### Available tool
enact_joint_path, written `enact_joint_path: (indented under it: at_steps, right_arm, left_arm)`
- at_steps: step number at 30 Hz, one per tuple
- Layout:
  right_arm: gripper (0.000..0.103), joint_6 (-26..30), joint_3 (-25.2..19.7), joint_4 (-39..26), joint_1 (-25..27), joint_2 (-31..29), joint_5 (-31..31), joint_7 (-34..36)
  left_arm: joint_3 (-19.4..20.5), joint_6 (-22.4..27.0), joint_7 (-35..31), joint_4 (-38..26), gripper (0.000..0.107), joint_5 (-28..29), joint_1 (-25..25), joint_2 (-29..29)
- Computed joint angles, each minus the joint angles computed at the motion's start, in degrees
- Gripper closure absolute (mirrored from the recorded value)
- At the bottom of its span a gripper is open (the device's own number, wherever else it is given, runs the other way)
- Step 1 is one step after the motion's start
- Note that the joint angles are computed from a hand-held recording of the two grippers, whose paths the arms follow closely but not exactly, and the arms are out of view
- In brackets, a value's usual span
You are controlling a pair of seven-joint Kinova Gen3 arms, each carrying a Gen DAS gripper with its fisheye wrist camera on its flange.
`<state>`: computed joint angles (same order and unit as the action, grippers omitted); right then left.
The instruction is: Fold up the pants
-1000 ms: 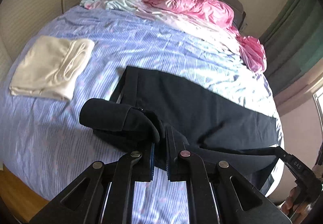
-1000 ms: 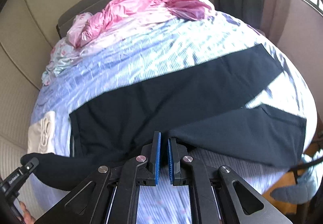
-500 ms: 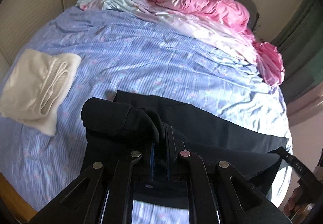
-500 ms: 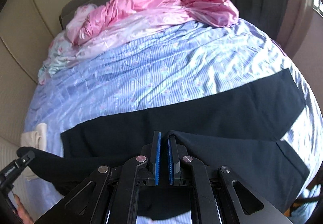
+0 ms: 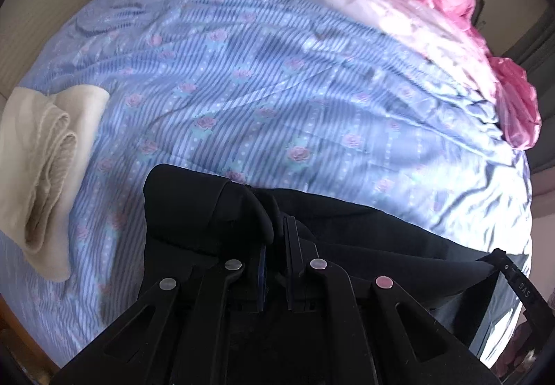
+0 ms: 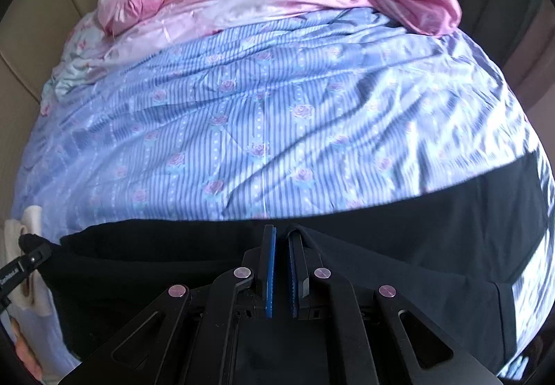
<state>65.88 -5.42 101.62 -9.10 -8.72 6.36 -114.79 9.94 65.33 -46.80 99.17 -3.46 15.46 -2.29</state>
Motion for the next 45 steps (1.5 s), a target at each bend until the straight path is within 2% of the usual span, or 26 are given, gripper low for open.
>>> enact_joint_path:
  at_steps: [4, 8, 9, 10, 11, 12, 13, 15, 20, 26, 33, 38, 45]
  right_arm:
    - [0.096, -0.95, -0.04, -0.62, -0.56, 4.23, 0.96, 0.83]
    - [0.094, -1.08, 0.07, -0.14, -1.43, 6.09, 1.61, 0.27]
    - [0.093, -0.75, 0.20, -0.26, -1.54, 6.26, 1.43, 0.26]
    - [0.086, -0.35, 0.43, -0.52, -1.55, 6.35, 0.88, 0.56]
    - [0.075, -0.19, 0.57, -0.67, -1.58, 6.20, 0.41, 0.68]
    - [0.069, -0.22, 0.69, -0.74, -1.56, 5.65, -0.10, 0.69]
    - [0.061, -0.41, 0.70, -0.71, -1.56, 4.93, -0.66, 0.50]
    - [0.055, -0.41, 0.25, -0.73, -1.81, 3.01, -1.15, 0.08]
    - [0.055, 1.00, -2.03, -0.39, -3.58, -2.51, -2.33, 2.52]
    - [0.055, 5.75, -4.03, -0.12, -5.45, -11.38, -5.60, 6.49]
    - [0.048, 16.26, -8.00, -3.88, -3.70, -23.37, -7.48, 6.36]
    - [0.048, 24.66, -9.96, -8.80, -0.35, -29.86, -9.15, 5.10]
    - [0.048, 35.86, -8.69, -15.09, 3.82, -36.04, -11.13, 5.18]
  left_arm:
    - [-1.01, -0.74, -1.92, -0.08, 0.097, 1.35, -0.73, 3.26]
    - [-1.49, 0.07, -3.83, -0.99, 0.088, 1.09, -0.60, 4.91]
    - [-1.46, 0.32, -3.81, -1.16, 0.078, 0.57, -0.40, 4.64]
    - [-1.61, 0.10, -4.24, -1.02, 0.072, 0.71, -0.46, 4.00]
    - [-1.60, -0.59, -4.15, -0.57, 0.057, 0.63, -0.50, 2.88]
    - [-1.35, -0.80, -3.34, -0.39, 0.041, -0.38, -0.24, 1.73]
    - [-0.88, -0.86, -2.53, -0.27, 0.038, -1.84, 0.04, 0.71]
    - [-0.42, -0.48, -3.41, -0.15, 0.038, -2.54, 0.13, -1.52]
    - [1.61, 2.39, -6.19, 0.54, 0.038, -2.38, 0.25, -6.84]
    - [7.61, 7.84, -6.19, 0.57, 0.038, -3.68, 1.76, -16.16]
    - [14.94, 14.68, -6.74, -4.26, 0.038, 0.02, 0.96, -24.71]
    - [20.57, 20.37, -7.01, -10.43, 0.038, 2.73, -2.40, -27.25]
    - [28.25, 25.91, -8.49, -18.32, 0.036, 8.35, -8.03, -28.47]
